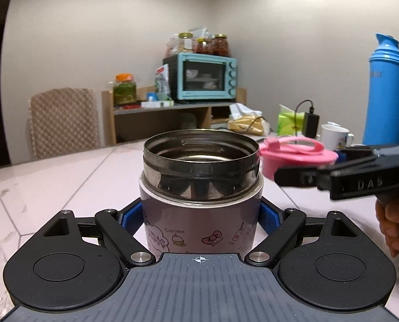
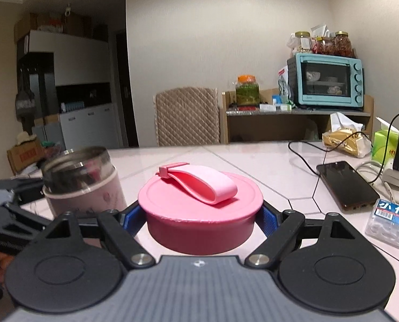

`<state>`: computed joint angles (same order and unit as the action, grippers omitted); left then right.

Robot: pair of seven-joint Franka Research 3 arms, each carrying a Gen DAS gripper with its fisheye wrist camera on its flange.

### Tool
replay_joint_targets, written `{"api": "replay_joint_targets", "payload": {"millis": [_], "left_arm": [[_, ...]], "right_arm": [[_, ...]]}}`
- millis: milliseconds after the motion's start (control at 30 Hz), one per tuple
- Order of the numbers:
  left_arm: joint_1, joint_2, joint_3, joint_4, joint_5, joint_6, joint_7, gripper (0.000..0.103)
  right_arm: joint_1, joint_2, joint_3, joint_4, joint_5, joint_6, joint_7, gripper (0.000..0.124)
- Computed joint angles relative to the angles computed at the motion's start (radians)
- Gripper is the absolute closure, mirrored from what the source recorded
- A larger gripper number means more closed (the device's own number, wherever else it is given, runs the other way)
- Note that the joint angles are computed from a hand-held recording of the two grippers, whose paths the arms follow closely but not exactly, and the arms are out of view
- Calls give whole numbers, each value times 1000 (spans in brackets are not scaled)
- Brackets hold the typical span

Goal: Unscrew bottle cap and pour
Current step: 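Carry the pink cap aside, lower it onto the table, open the right gripper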

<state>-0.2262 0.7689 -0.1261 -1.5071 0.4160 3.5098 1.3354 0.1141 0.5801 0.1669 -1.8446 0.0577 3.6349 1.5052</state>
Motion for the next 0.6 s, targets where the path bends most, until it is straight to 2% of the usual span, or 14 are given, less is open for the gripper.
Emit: {"api": "replay_joint_targets", "payload": {"millis": [300,500,600], "left_arm": [[-151,-26,152,-42,-200,21,51,14],[-206,-33,196,-52,-299,15,93,13],[-223,-31,209,-51,-335,16,110,13]], "right_arm": [[71,-7,-59,1,98,-59,-70,39],[41,5,-27,24,94,-122,-91,39],[63,3,-47,33,119,-158,-116,39]]}}
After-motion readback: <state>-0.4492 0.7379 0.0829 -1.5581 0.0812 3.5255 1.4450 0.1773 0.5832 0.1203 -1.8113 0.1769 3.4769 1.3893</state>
